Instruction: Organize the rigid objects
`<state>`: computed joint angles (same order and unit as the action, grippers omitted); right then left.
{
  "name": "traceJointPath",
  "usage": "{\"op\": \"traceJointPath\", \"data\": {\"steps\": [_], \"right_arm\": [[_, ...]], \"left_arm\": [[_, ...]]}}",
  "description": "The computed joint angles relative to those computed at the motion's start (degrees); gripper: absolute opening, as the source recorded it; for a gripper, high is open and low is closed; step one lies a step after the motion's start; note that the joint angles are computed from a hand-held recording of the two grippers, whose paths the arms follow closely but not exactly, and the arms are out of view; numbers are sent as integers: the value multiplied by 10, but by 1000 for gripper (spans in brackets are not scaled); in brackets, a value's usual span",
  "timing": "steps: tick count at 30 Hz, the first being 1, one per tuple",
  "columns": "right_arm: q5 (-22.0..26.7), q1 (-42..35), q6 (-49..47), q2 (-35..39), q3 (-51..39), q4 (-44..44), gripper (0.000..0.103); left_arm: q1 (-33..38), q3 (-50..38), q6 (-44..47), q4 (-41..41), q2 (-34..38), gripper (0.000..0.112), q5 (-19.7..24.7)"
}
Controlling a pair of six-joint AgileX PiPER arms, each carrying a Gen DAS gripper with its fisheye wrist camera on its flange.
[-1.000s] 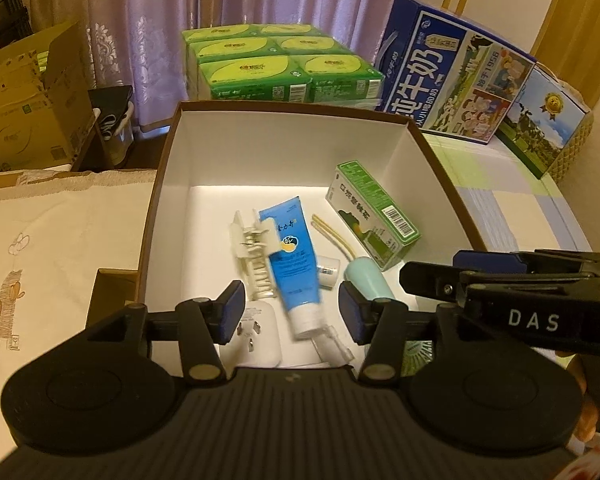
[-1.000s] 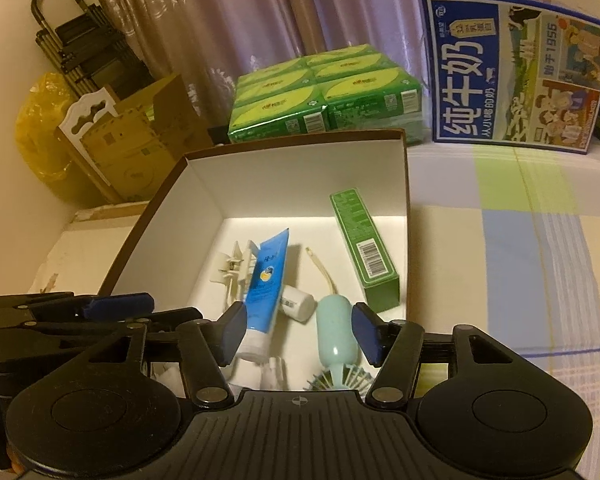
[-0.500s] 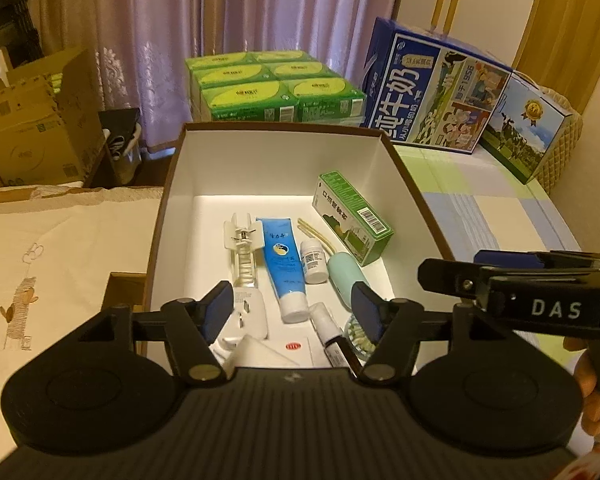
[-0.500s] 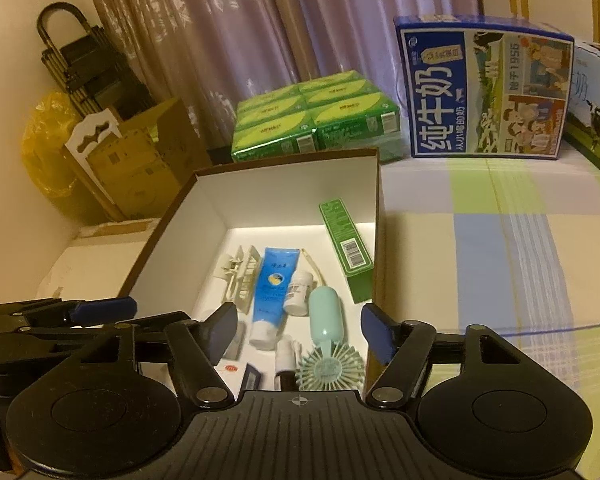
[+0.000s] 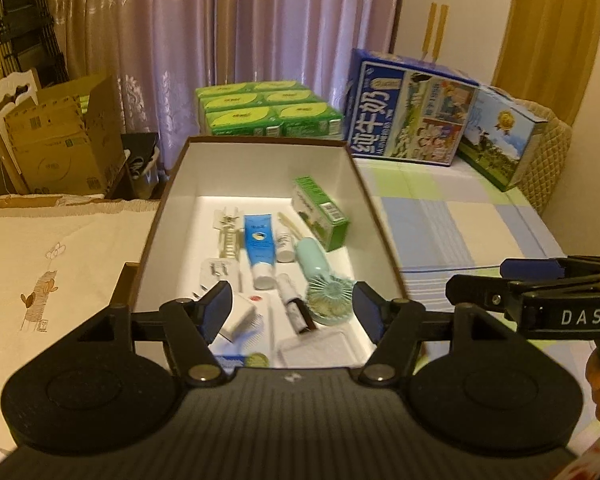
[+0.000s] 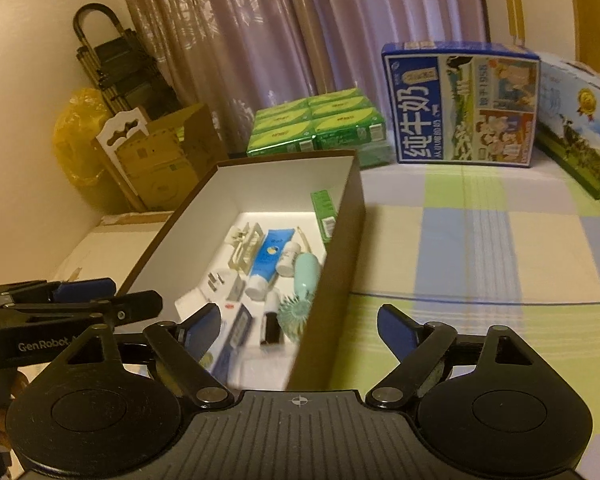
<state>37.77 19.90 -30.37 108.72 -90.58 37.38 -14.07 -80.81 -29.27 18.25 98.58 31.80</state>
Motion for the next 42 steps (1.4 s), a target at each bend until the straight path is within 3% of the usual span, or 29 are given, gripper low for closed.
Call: {"op": "traceJointPath", "data": {"steps": [4,8,15,23,35,42], "right_arm": [[10,-36,-45,-53,61,14,83],[43,-90,-112,-94,113,58,83],[91,-181,-185,-159,186,65,83],[148,-290,-253,-216,246,55,83],[228,-438,-350,-262,290,62,83],[255,-480,-377,-274,300,66,83]], "left_arm": [[-62,43,-118,90,-36,72,3],[-122,70,-213,157,-56,72,21],[-229,75,-340,222,-59,77,90],[-334,34,-416,237,-25,77,175],[-440,1,-488,235,13,76,224],[-479,-12,-513,242,21,76,253]]}}
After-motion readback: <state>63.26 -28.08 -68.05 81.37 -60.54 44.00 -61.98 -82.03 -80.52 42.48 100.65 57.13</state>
